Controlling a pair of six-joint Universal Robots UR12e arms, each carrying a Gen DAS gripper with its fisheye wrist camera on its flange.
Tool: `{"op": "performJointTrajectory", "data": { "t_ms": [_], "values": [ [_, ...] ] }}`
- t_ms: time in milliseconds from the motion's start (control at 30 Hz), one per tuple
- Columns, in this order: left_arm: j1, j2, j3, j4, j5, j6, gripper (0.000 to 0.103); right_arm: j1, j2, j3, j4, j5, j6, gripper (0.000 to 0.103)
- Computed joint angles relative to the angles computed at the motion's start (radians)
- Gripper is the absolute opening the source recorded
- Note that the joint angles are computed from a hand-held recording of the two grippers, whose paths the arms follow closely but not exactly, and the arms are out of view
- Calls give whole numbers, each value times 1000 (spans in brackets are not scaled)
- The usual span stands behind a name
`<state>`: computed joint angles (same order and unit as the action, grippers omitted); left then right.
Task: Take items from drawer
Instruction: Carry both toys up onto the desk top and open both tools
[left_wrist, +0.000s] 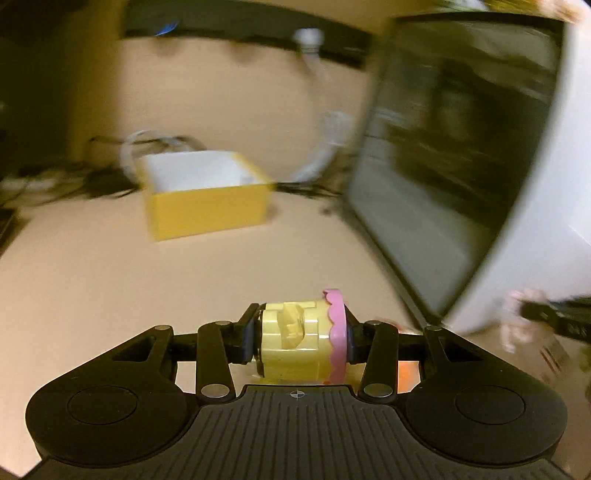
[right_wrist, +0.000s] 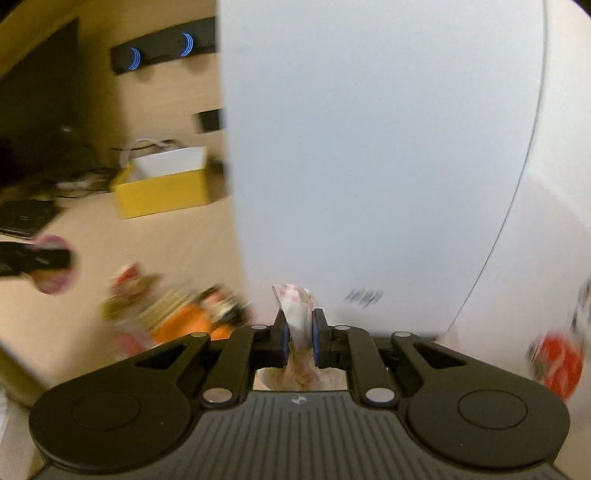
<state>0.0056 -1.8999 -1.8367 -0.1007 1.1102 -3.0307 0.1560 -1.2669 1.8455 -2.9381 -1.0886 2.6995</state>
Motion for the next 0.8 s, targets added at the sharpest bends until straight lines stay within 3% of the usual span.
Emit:
{"op": "performJointTrajectory", "data": {
  "t_ms": [100,367,600,800],
  "values": [
    [4,-21,21,-19,65,-47,47,25,42,-33,-28,-64,21,12],
    [6,-72,61,-76,131,-83,47,69,108,-75,8,-157,24,12],
    [6,-92,72,-125,119,-69,47,82,129,-73,12,-200,8,12],
    [6,-106,67,-92,92,-41,47,77,130,-64,1,-195,19,12]
  ]
}}
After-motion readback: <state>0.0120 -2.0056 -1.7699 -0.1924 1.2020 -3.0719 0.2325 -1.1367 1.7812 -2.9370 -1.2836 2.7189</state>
